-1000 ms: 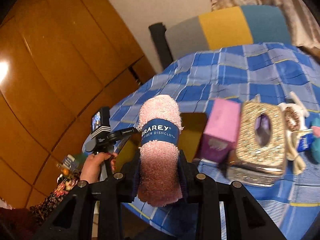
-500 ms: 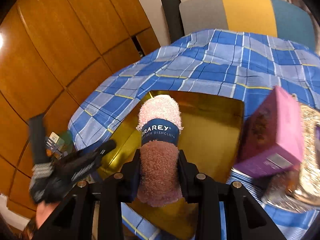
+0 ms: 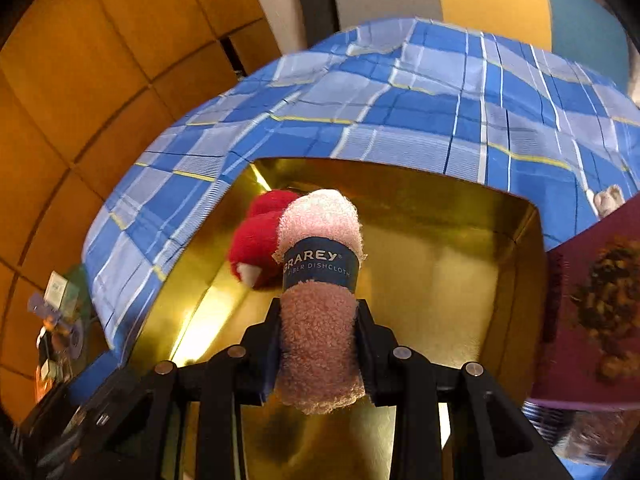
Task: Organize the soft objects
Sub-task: 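Lower the pink dishcloth roll into the gold tray beside the red plush, open right tool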
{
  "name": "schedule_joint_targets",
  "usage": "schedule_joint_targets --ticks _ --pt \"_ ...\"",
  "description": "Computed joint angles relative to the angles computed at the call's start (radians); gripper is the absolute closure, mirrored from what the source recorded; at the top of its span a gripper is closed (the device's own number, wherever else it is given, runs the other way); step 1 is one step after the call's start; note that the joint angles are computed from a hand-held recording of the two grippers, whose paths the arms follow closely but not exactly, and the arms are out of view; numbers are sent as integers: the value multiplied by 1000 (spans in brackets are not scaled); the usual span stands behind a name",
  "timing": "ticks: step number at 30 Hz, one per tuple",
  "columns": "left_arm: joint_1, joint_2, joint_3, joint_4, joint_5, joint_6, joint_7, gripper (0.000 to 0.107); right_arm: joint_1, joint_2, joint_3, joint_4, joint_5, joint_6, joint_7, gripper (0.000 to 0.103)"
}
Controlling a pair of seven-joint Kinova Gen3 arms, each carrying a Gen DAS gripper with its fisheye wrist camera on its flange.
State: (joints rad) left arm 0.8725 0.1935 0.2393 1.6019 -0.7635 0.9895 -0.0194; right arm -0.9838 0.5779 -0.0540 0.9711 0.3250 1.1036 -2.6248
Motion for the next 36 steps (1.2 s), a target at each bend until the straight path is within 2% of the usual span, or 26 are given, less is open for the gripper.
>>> schedule_joint_targets --ticks 7,9,10,11,13,14,26,31,36 --pt "-15 -17 3 24 -3 -18 23 64 -9 137 35 -205 -1 97 11 67" --pt "-15 -14 5 21 -3 -11 23 64 -7 146 43 -210 -6 69 6 63" --pt "-16 -17 4 28 -4 -20 28 64 -8 144 45 -208 -9 59 5 59" --pt "-17 -18 4 31 -5 -24 32 64 -12 142 50 -207 -7 57 3 51" --pt "-21 -20 5 35 -1 -31 36 64 -31 125 66 -188 12 58 -13 39" --pt "-22 -20 5 37 0 -33 39 64 -38 110 70 -167 21 49 -23 38" --pt "-2 2 7 23 8 -51 21 64 -72 -80 10 67 96 -26 -98 35" --pt "20 15 5 9 8 -52 11 64 -126 -153 -9 137 193 -19 -120 35" --pt "39 25 8 0 18 -92 -27 64 -175 -240 -37 224 325 6 -189 34"
